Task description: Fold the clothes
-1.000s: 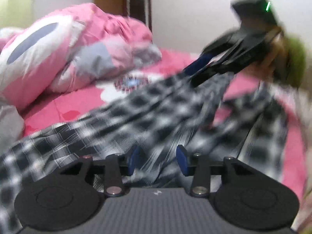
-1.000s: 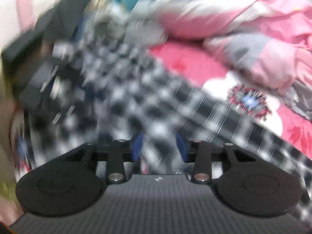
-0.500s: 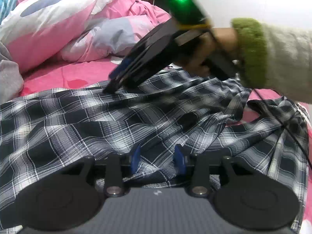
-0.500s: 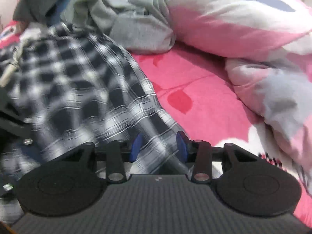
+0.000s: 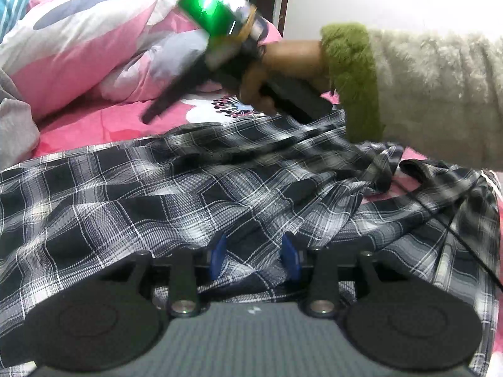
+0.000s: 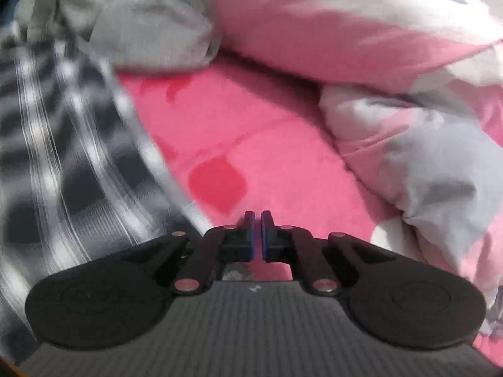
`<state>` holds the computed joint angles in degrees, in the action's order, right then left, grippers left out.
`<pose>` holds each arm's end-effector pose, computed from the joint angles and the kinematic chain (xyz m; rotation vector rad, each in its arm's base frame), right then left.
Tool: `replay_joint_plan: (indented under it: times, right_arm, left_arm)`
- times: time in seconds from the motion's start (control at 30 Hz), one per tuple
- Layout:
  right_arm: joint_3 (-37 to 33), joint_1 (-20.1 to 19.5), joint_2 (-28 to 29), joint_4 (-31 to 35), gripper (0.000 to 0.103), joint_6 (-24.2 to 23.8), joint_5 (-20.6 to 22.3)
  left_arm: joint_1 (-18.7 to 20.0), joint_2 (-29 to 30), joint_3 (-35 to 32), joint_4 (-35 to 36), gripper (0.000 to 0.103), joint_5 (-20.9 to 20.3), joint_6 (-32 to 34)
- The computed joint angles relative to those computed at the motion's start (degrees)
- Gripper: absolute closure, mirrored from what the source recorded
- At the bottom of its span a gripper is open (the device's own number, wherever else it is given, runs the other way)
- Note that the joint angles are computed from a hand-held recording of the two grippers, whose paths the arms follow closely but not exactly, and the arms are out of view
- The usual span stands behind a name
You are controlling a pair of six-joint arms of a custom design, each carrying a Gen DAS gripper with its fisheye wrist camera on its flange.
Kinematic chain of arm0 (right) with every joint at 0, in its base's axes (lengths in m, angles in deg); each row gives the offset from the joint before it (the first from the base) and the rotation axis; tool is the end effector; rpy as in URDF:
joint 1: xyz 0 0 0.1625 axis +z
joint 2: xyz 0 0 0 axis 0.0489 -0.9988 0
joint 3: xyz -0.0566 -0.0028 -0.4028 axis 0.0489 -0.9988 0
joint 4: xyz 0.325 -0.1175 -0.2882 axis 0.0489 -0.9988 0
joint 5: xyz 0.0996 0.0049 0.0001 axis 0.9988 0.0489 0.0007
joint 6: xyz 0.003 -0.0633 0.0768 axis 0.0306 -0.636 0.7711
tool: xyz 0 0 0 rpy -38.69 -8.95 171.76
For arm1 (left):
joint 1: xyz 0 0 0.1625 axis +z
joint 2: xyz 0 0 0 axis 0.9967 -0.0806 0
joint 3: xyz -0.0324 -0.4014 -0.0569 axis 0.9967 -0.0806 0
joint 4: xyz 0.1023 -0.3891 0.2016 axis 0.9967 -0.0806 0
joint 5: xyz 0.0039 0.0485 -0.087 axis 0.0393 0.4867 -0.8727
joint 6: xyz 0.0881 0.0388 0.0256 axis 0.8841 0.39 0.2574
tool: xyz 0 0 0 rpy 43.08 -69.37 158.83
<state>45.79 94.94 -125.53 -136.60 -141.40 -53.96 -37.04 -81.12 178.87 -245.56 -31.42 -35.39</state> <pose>0.1963 -0.6385 0.0589 1.4448 -2.1180 0.5782 -0.1307 -0.4151 0.1179 1.1280 2.4474 -0.8154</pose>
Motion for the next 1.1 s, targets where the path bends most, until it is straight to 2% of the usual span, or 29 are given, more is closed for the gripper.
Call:
replay_joint_plan:
  times: [0.07, 0.13, 0.2, 0.3, 0.37, 0.4, 0.43, 0.47, 0.5, 0.67, 0.83, 0.9, 0.97, 1.0, 1.03, 1.1]
  right_arm:
    - [0.6, -0.4, -2.8, 6.6, 0.092, 4.3, 5.4]
    - [-0.1, -0.5, -3.2, 11.0, 0.06, 6.1, 8.8]
    - [-2.4, -0.4, -1.8, 15.0, 0.045, 7.5, 9.4]
    - [-6.8, 0.2, 1.1, 21.8, 0.041, 10.3, 8.2]
    - [-8.9, 0.8, 2.5, 26.5, 0.04, 12.0, 5.9]
    - [-9.0, 1.1, 2.8, 26.8, 0.044, 12.1, 5.2]
    - [-8.8, 1.5, 2.5, 27.0, 0.071, 11.1, 5.0]
    - [-8.5, 1.8, 2.1, 27.2, 0.093, 10.0, 4.9]
    - [-7.7, 2.2, 1.8, 25.4, 0.1, 9.4, 4.7]
    - [-6.5, 4.0, 3.9, 12.4, 0.1, 3.2, 2.8]
    - [-10.7, 2.9, 9.1, 8.5, 0.1, 0.1, 2.3]
    - [-11.1, 1.9, 9.5, 7.7, 0.099, 0.9, 4.4]
    - [-11.0, 1.6, 9.2, 7.0, 0.091, 3.2, 5.5]
    - [-10.8, 1.6, 8.8, 6.6, 0.079, 4.3, 5.6]
    - [-10.7, 1.6, 8.4, 6.3, 0.072, 5.4, 5.8]
    - [-9.7, 1.5, 6.3, 5.7, 0.069, 8.0, 7.2]
  left_arm:
    - [0.0, 0.1, -0.1, 0.0, 0.061, 0.0, 0.1]
    - [0.0, 0.2, -0.1, -0.1, 0.06, -0.1, 0.2]
    - [0.0, 0.2, 0.0, -0.2, 0.059, -0.1, 0.3]
    - [-0.7, -0.6, 0.8, 0.0, 0.059, 0.1, -0.5]
    - [-0.9, -1.4, 1.2, 0.5, 0.059, 0.0, -0.9]
    - [-0.9, -1.5, 1.2, 0.5, 0.059, -0.1, -0.9]
    - [-0.9, -1.5, 1.2, 0.5, 0.059, -0.1, -1.0]
    - [-1.0, -1.4, 1.2, 0.4, 0.059, 0.1, -0.9]
    - [-1.1, -1.3, 1.3, 0.3, 0.058, 0.2, -0.9]
    - [-1.6, -0.3, 1.3, -0.8, 0.058, 1.4, 0.1]
    - [-2.8, 0.0, 2.1, -1.5, 0.058, 2.7, 0.1]
    - [-2.8, -0.2, 2.4, -1.5, 0.058, 2.6, -0.2]
    - [-2.7, -0.2, 2.4, -1.6, 0.058, 2.4, -0.2]
    - [-2.8, -0.1, 2.5, -1.8, 0.058, 2.5, -0.1]
    - [-2.8, -0.1, 2.5, -1.8, 0.058, 2.5, -0.1]
    - [-2.7, -0.2, 2.6, -1.8, 0.058, 2.3, -0.2]
